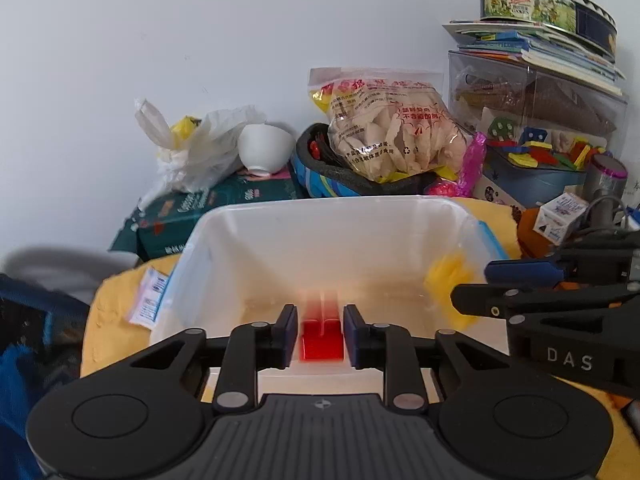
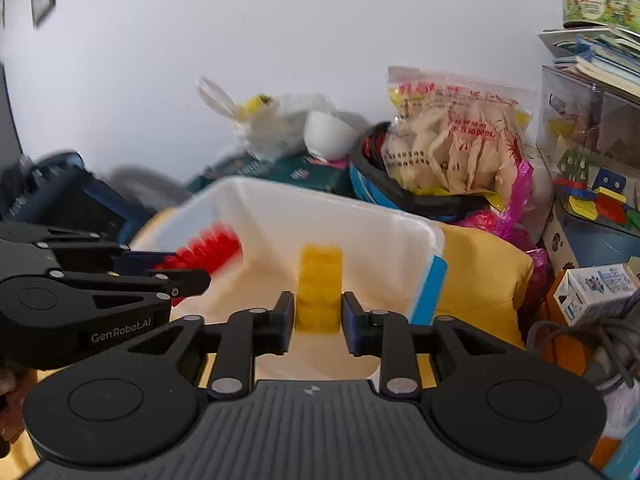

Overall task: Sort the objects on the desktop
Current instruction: 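Carry both bricks over the white bin and open both tools to drop them, then grasp the silver-black toy car with left tool while right tool grasps green-red car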

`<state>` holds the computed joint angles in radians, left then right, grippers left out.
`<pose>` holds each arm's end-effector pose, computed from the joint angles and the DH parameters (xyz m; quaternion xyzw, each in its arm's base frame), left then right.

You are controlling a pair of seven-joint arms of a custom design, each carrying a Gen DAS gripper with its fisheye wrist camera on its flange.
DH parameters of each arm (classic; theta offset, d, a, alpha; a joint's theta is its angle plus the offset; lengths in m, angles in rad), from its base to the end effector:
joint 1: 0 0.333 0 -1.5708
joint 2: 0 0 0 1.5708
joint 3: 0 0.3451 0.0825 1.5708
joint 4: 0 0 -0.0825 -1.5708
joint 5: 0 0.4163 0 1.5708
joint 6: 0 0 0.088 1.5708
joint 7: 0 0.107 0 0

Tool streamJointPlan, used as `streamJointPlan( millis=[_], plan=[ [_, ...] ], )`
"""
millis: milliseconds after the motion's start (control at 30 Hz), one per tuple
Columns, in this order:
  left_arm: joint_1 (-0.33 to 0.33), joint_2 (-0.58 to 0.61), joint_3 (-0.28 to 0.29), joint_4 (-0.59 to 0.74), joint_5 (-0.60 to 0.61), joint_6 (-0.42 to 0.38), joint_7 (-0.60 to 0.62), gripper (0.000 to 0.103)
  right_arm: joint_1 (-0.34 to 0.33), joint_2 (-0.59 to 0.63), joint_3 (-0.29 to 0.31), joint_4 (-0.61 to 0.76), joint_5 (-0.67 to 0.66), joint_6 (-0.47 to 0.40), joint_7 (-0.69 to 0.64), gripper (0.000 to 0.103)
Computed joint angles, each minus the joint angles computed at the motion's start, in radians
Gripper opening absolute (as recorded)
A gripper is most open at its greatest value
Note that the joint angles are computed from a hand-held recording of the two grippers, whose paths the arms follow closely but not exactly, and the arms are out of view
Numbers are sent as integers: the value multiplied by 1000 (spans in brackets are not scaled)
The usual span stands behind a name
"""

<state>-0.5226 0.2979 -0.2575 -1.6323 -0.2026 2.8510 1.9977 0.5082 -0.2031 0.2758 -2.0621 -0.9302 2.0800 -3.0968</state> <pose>0.5482 -0.4900 0.5791 -0.2537 0.8537 -0.4212 0.1716 0.4110 0.3676 0.5805 -0.4810 0.7547 -0.3643 0.2577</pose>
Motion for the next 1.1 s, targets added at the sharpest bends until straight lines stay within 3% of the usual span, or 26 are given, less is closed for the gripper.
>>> streamJointPlan(
  millis=[133,233,300,400,500,600,733,900,1000,1100],
  plan=[
    [114,-112,-110,-172,-193,112,255,49,19,-36,31,-30,-35,6,26,34],
    [158,-231,-137,-312,-389,156,441,60,44,-54,54,-53,-39,22,38,37],
    [158,-325,-120,-410,-563,153,564,68,66,-66,66,-77,-22,45,38,42],
    [156,-444,-74,-546,-539,83,443,69,103,-70,77,-111,50,84,43,48],
    [175,-554,-55,-664,-449,-62,265,69,144,-48,80,-128,152,111,20,50],
    [147,-660,-9,-773,-462,-216,241,69,181,-28,77,-150,230,194,4,47],
    [160,-741,-32,-869,-376,-283,185,69,214,61,96,-78,234,137,-73,44],
    [144,-777,-36,-902,-344,-246,179,69,219,128,79,-4,123,127,16,45],
    [136,-790,-33,-916,-344,-227,180,69,211,161,53,37,133,98,98,45],
    [130,-787,-38,-916,-338,-220,172,69,204,191,26,63,229,85,115,45]
  ],
)
